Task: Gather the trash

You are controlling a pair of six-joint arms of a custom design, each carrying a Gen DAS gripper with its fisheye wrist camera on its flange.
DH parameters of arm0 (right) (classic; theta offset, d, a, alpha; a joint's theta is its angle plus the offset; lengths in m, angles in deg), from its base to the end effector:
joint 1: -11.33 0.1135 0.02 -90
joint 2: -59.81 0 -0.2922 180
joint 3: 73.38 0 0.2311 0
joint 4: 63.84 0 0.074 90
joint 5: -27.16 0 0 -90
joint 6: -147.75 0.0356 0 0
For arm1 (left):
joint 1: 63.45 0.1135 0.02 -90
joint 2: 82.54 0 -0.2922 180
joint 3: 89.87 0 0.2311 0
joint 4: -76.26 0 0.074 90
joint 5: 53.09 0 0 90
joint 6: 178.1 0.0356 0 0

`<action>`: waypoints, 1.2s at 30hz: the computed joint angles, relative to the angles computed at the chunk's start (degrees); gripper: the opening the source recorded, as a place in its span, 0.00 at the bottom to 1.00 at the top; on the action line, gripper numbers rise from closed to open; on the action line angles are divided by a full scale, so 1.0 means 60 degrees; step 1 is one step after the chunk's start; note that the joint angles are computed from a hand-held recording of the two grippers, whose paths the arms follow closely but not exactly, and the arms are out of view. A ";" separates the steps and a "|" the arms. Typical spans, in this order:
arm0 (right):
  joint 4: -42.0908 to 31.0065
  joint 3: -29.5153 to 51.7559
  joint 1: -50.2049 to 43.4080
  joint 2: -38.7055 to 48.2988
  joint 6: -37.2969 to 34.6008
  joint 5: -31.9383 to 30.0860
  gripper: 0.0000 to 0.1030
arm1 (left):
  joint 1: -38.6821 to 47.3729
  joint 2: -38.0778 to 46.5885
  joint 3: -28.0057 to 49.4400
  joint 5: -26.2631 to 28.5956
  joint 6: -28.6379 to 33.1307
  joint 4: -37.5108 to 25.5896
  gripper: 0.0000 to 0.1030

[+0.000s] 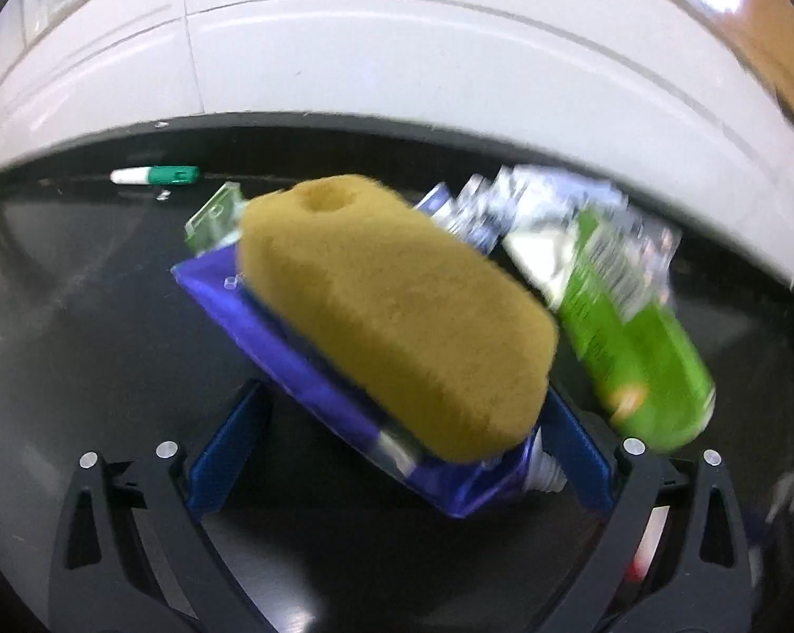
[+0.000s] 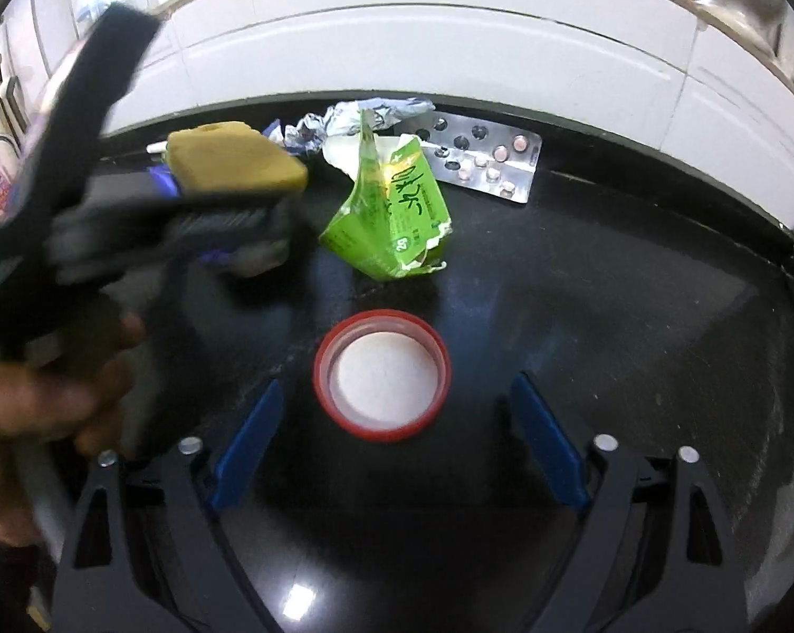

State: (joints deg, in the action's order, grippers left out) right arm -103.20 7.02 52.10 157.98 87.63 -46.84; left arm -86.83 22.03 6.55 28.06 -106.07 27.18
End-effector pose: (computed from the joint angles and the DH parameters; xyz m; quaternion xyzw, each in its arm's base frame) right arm 0.2642 0.2148 0.2413 -0.0509 0.9493 0.0531 0.3058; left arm 0.3522 -0.1463 0.2717 0.0234 0.9565 -0.0300 0.2893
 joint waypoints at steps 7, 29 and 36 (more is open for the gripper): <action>0.0044 -0.0594 0.0467 -0.0459 0.0265 0.0325 0.73 | 0.1404 -0.2607 -0.2985 0.1020 0.2581 0.0212 0.94; -0.0328 -0.0845 0.1398 -0.0953 0.1882 0.1192 0.46 | 0.1527 -0.4017 -0.3592 0.0916 0.2345 -0.0046 0.34; -0.1248 -0.1529 0.3333 -0.2147 0.3584 0.2233 0.46 | 0.2214 -0.6668 -0.4795 0.1259 0.3157 -0.1044 0.16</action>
